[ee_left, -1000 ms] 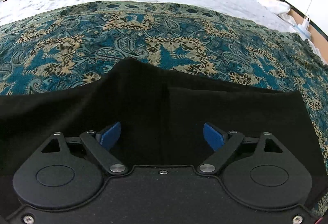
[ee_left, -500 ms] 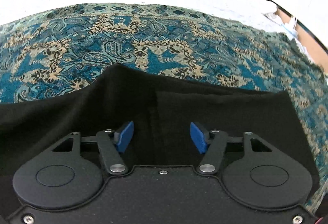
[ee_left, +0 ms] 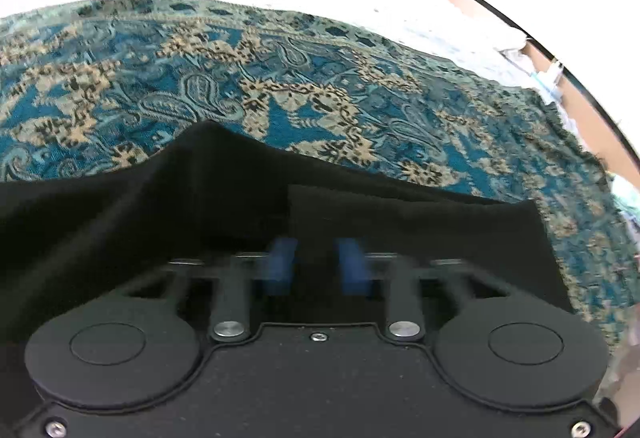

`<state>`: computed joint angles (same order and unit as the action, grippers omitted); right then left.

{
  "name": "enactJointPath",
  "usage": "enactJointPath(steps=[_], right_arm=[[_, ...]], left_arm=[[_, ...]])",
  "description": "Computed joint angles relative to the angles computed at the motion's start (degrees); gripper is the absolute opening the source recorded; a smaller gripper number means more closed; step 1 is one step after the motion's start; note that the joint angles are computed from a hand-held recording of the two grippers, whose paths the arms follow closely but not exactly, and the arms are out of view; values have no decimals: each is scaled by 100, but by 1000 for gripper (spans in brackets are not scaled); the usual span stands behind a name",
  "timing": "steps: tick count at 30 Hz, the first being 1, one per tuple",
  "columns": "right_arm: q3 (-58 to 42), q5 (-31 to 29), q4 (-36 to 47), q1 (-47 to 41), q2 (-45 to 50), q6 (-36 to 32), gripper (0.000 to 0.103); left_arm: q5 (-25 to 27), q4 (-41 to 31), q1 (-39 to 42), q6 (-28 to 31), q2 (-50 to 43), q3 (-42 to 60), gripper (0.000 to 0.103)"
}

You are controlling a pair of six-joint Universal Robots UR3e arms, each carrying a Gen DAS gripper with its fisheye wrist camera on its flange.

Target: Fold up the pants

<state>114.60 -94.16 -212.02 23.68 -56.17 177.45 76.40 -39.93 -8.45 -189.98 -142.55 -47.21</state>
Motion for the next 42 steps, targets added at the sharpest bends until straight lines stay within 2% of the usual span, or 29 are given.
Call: enactJointPath(steps=[2,5,15,20,25,29,31,33,34,35,37,42], right_arm=[[-99,42,69,-17,32,102,16],[-278,77,175,-26,57,182,12],[-764,358,445,36,334,94,11],[-797,535,383,15,377,49,11],[-923,556,461,-10,498,-82,11],[-938,508,490,10,499,-176,11],[-918,514,500,16,455,-233,14],[-794,626,443,-18,361,-270,25],[-739,649,408,-33,315,-273,31],[-668,664,383,-49,253,-270,44],[-472,766,272,-116,129,-289,46],[18,658,5,-136,-219,-313,54]], left_arm=[[16,316,2,-146,43,-194,5],[22,729,48,-169,205,-526,5],[417,1282,175,35,512,-1283,5],[316,1641,302,-24,653,-1695,5],[440,1711,254,172,553,-1709,7],[450,1803,244,116,560,-1783,7],[443,1765,248,95,584,-1784,8],[462,1696,244,67,614,-1767,12],[468,1676,243,47,645,-1786,13],[474,1687,247,32,698,-1849,15],[553,1793,231,2,855,-2077,17],[998,2284,129,300,1360,-2899,39]])
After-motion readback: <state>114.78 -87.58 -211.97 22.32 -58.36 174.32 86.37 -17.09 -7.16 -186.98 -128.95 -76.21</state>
